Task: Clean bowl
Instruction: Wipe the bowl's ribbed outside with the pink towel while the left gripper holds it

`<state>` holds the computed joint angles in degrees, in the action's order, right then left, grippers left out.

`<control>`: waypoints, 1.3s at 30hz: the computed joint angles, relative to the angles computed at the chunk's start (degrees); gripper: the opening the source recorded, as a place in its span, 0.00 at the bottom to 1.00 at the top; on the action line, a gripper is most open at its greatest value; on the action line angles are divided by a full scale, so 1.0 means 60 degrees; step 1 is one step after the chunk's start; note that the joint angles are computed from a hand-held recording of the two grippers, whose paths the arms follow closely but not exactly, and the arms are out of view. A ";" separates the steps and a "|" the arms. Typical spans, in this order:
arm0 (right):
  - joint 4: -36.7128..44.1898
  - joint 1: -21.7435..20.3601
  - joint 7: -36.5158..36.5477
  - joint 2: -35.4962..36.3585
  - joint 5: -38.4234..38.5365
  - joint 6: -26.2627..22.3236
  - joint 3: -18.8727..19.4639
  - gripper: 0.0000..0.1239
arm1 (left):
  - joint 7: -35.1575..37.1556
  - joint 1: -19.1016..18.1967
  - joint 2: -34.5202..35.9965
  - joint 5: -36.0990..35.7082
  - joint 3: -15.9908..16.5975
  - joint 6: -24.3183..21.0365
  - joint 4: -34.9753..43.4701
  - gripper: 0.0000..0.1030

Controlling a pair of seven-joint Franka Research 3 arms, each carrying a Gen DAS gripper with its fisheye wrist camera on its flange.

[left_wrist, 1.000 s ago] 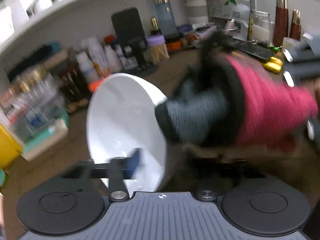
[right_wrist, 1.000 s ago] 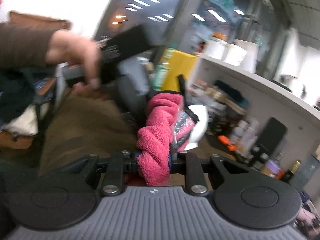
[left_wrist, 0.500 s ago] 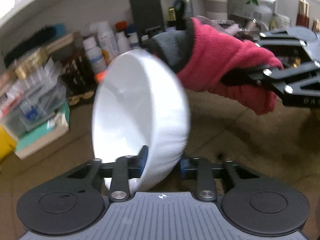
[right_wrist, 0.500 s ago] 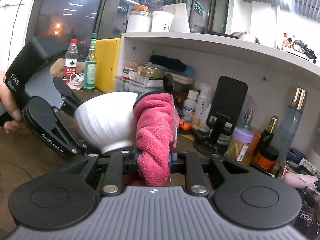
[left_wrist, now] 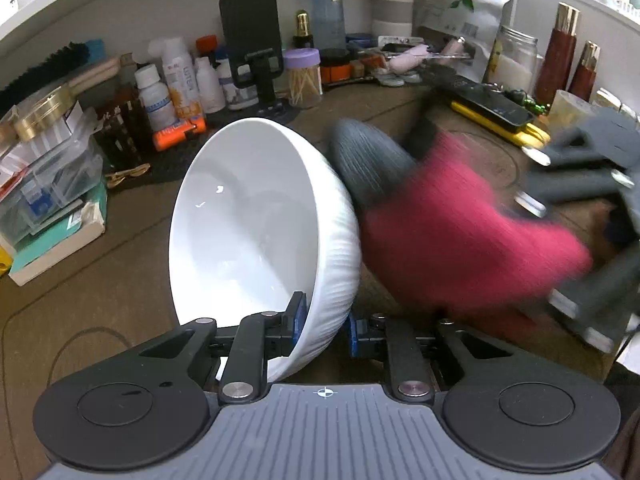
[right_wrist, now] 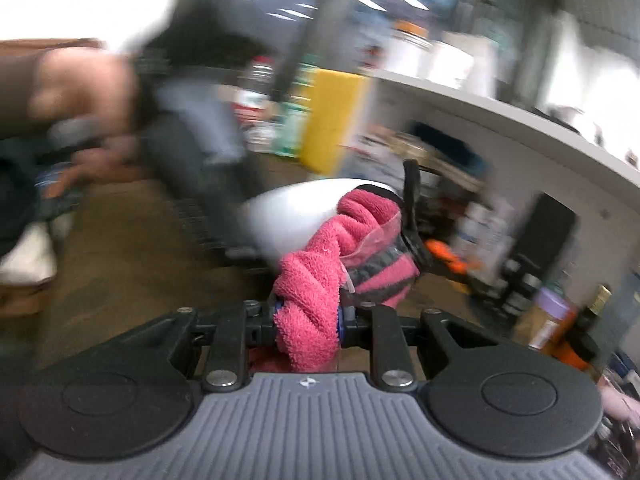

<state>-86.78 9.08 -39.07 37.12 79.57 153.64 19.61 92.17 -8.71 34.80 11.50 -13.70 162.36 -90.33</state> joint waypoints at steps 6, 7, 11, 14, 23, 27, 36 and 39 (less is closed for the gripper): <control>-0.0127 0.0096 0.0017 -0.0357 0.0761 -0.0142 -0.0289 0.19 | 0.0120 0.0027 0.0031 -0.0046 -0.0113 0.0016 0.0052 0.20; 0.0483 0.0214 0.0407 0.0029 0.0856 0.0482 -0.0213 0.19 | 0.0170 0.0050 0.0045 -0.0071 -0.0148 0.0007 0.0076 0.21; 0.2692 0.0742 0.1958 0.1494 0.0153 0.1590 -0.0333 0.19 | 0.0290 -0.0155 0.0045 0.0259 0.0128 0.0010 0.0146 0.38; 0.3976 0.1073 0.3489 0.2402 -0.0996 0.1595 -0.0600 0.19 | -0.0250 -0.0625 0.0062 0.0936 0.0865 0.0107 0.0233 0.77; 0.4283 0.0851 0.4274 0.2839 -0.2575 0.1908 -0.0014 0.19 | -0.0260 -0.0402 0.0912 0.1116 0.0624 -0.0040 0.1158 0.31; 0.3917 0.0371 0.4083 0.2713 -0.2832 0.1988 0.0639 0.19 | -0.0562 -0.0481 0.0807 0.1143 0.0615 -0.0423 0.1273 0.20; 0.0052 -0.1156 0.1119 0.0218 -0.2381 0.0503 0.1461 0.19 | 0.0406 -0.0007 0.0282 -0.0189 -0.0216 -0.1068 0.0806 0.19; -0.0669 -0.1238 0.0946 -0.0428 -0.2275 -0.0377 0.1130 0.19 | 0.0488 -0.0053 0.0243 -0.0286 -0.0178 -0.1101 0.0769 0.19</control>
<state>-90.79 1.65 -33.39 34.55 65.92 151.38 26.39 95.10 -9.03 36.26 9.79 -14.77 155.75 -85.71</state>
